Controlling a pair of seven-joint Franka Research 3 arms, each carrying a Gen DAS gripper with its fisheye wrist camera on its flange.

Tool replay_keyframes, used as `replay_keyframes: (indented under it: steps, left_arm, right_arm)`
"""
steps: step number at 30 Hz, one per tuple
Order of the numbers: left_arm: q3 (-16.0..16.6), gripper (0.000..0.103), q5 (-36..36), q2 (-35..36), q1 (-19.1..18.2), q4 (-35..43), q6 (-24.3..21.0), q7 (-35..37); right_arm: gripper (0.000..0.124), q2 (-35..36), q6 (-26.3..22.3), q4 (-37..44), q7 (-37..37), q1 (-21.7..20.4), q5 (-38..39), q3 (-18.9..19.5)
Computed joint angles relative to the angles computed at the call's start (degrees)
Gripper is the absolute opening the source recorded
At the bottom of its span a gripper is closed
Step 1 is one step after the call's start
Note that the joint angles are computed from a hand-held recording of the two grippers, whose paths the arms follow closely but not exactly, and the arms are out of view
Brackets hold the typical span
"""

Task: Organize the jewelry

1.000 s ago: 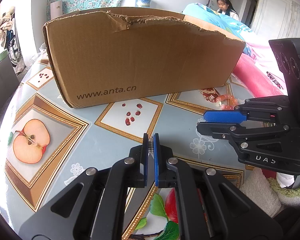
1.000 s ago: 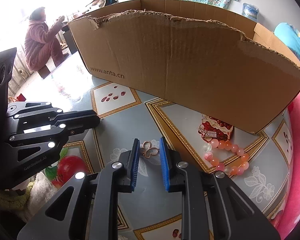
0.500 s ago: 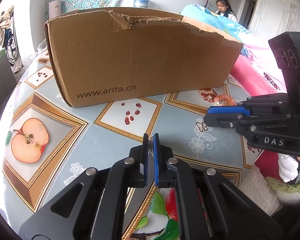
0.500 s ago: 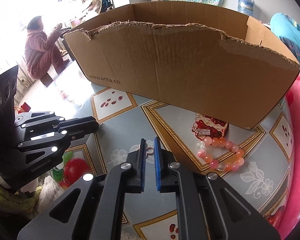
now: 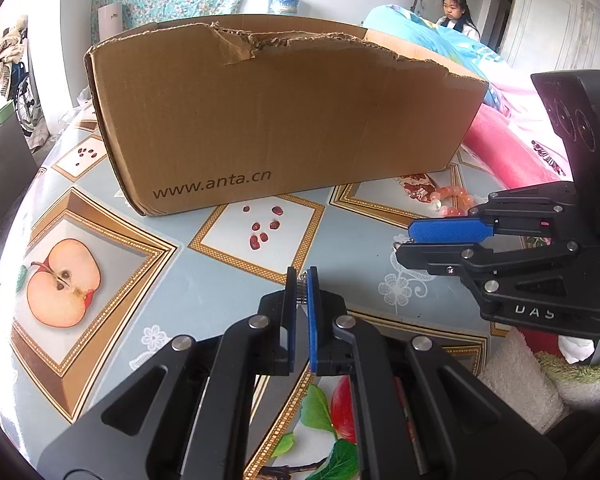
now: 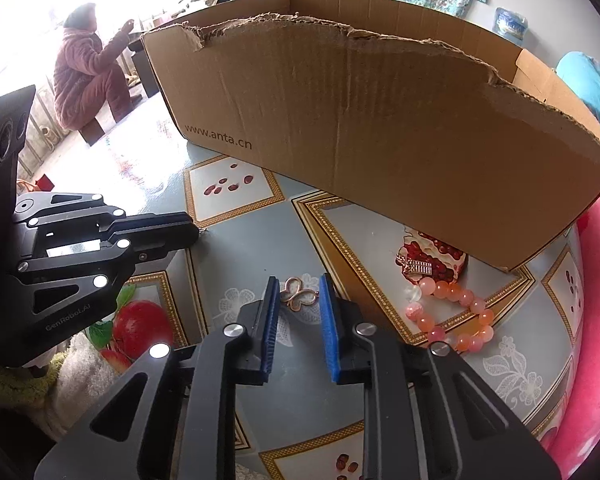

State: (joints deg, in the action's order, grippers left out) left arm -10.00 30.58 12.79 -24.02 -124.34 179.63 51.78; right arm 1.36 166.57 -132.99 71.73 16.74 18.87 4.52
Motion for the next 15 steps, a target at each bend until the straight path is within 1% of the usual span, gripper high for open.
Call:
replay_keyframes:
  steps: [3, 9, 10, 11, 15]
  left_arm:
    - [-0.1, 0.004, 0.0, 0.0, 0.1, -0.1, 0.1, 0.0]
    - [0.1, 0.004, 0.1, 0.0, -0.1, 0.0, 0.1, -0.1]
    - [0.0, 0.004, 0.0, 0.0, 0.0, -0.1, 0.2, -0.1]
    - [-0.1, 0.004, -0.1, 0.0, 0.1, -0.1, 0.2, 0.0]
    - [-1.5, 0.004, -1.4, -0.2, 1.4, -0.5, 0.2, 1.5]
  right_arm:
    - [0.020, 0.2, 0.2, 0.2, -0.5, 0.0, 0.8, 0.1]
    - [0.020, 0.2, -0.9, 0.7, -3.5, -0.3, 5.4, 0.1]
    - [0.016, 0.1, -1.0, 0.7, -4.1, -0.3, 6.1, 0.1]
    - [0.004, 0.1, -1.7, 0.9, -3.8, -0.4, 6.0, 0.0]
    - [0.004, -0.1, -2.3, 0.9, -4.7, -0.7, 8.0, -0.1]
